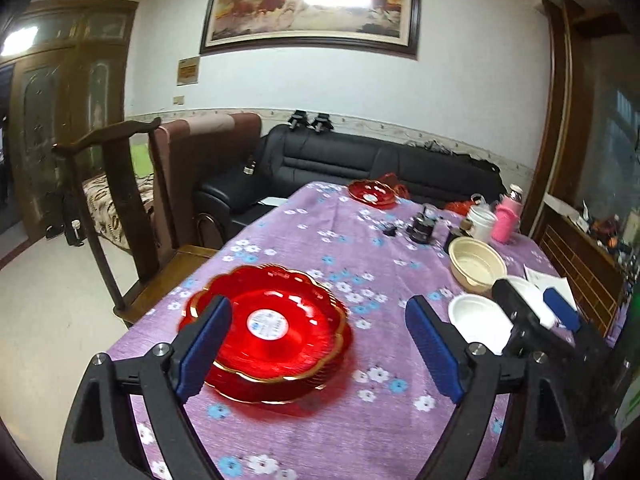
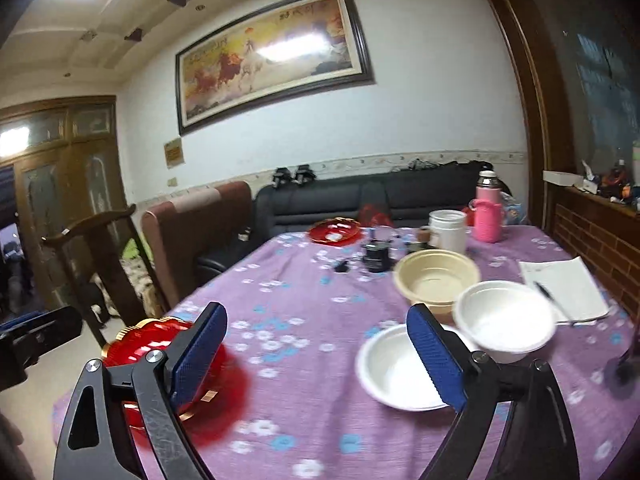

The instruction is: Organize plates and bowls

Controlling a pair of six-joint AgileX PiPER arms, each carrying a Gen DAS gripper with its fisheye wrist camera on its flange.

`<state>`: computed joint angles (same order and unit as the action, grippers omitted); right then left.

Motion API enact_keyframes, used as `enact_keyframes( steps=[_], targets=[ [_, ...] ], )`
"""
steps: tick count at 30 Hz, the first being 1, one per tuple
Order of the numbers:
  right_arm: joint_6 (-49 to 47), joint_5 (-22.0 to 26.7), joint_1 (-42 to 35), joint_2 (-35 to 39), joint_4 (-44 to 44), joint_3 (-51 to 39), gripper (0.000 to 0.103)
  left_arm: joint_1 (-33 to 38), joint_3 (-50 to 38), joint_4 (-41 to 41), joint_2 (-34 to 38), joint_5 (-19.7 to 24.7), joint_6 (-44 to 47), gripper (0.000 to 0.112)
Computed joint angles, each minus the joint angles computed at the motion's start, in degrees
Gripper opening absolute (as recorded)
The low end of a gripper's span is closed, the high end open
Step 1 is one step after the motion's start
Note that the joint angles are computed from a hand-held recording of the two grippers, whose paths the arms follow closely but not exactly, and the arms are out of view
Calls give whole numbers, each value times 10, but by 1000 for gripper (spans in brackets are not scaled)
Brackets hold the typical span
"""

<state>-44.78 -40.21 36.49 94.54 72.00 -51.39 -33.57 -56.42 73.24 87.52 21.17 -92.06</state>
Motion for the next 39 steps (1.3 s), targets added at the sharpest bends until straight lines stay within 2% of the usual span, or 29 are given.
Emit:
enact_keyframes(
  steps=[5, 10, 16, 19, 21, 26, 33, 39],
  targets=[
    [-14, 42, -51, -32, 0, 35, 94, -41, -46, -69, 39, 23, 68, 88],
    [1, 55, -87, -39, -18, 69, 94, -83, -75, -78, 66, 38, 86, 88],
    [68, 36, -122, -37, -62, 107, 94, -119, -112, -115, 101, 56, 134, 88],
    [126, 10, -136, -31, -92, 130, 94, -127, -132, -131, 120, 64, 148, 88],
    [151, -25, -144, -16, -91, 140, 94, -131, -149, -141, 136, 70, 156, 88],
    [159, -11, -179, -17, -78, 137, 94, -132, -194, -177, 173, 65, 178, 88],
    [201, 104, -247, -13, -122, 123, 94, -128, -246, -232, 227, 53, 227, 88],
    [185, 140, -252, 4, -124, 106, 89, -113, -255, -248, 243, 39, 232, 88]
  ],
)
